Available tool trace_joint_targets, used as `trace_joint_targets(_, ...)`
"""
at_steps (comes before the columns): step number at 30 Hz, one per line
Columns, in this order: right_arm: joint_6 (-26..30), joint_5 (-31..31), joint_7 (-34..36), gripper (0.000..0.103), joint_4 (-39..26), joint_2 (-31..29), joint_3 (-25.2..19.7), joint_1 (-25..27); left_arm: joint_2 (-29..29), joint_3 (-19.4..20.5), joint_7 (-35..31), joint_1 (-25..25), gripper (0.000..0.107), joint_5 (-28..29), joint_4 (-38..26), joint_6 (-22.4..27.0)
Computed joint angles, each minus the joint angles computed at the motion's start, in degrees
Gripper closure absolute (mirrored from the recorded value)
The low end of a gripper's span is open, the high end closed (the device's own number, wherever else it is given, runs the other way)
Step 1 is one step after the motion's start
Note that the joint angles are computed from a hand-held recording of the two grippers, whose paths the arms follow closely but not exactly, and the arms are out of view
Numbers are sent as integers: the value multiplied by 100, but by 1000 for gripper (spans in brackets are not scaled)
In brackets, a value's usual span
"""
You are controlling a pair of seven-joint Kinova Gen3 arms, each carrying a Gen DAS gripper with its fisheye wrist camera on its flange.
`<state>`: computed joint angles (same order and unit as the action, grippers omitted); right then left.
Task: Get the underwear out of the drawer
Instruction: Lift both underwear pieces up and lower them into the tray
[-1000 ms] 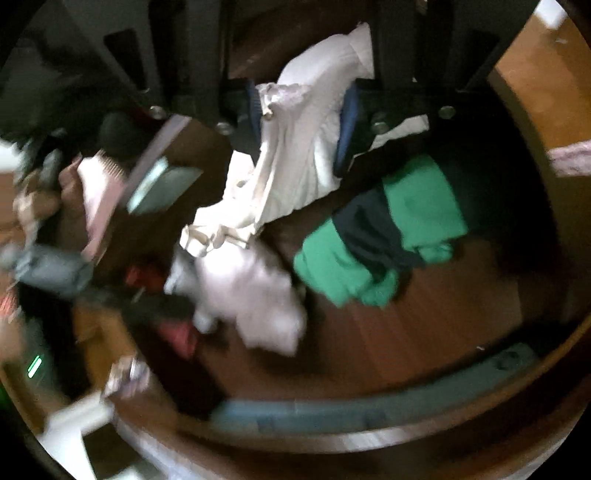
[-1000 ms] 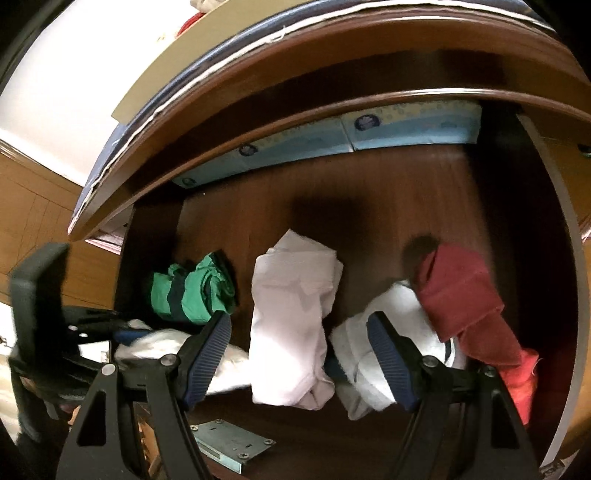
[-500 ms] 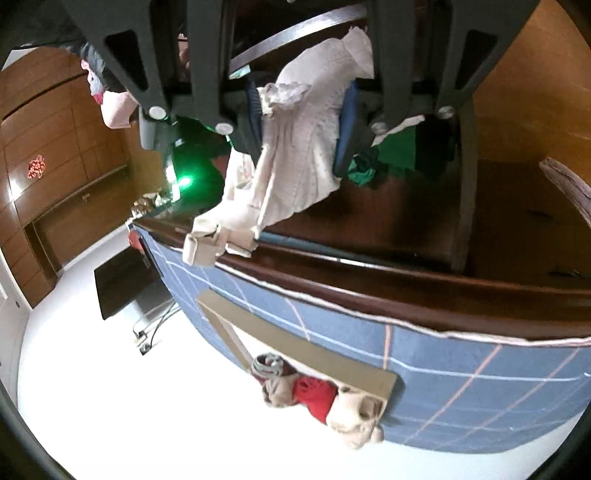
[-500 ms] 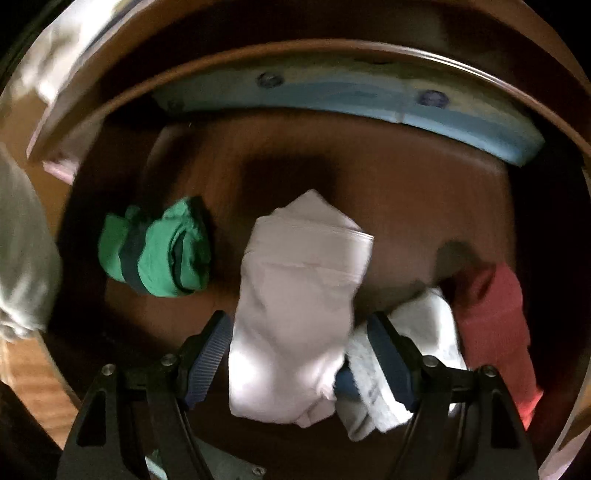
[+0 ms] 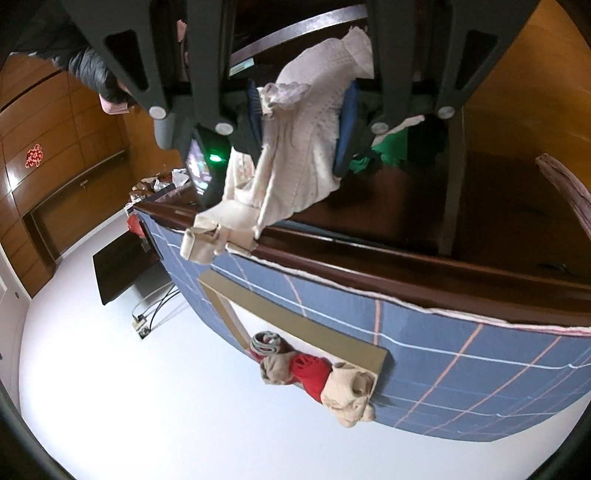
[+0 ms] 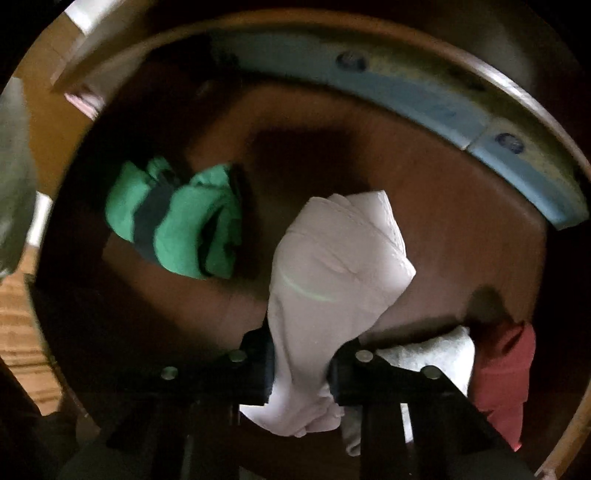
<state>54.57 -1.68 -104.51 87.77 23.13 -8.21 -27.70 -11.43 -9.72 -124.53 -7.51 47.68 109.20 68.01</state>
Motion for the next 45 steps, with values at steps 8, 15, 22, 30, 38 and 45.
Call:
trace_joint_targets(8, -602, -278, 238, 79, 575, -1437, -146, 367, -71, 146, 331, 128, 75, 65, -256, -241)
trace_joint_targets(15, -614, 322, 175, 79, 126, -2116, -41, 666, 51, 426, 696, 536, 75, 254, -829, -813)
trace_joint_targets(22, -688, 1048, 287, 79, -585, -1847, 291, 861, 595, 901, 1410, 938, 75, 222, -1532, -1812)
trace_joint_targets(30, -628, 1224, 517, 79, -1630, -1024, 440, 1133, 1525, 1469, 2645, 1325, 75, -391, -2384, -2918)
trace_joint_targets(38, -451, 1009, 943, 79, -2500, -296, 601, 1281, 2417, 1314, 4324, 2092, 75, -1308, -3134, -3672)
trace_joint_targets(45, -170, 596, 1235, 79, -3190, 318, 576, 1541, 3208, 1844, 5657, 1905, 75, -2269, -3881, -3739)
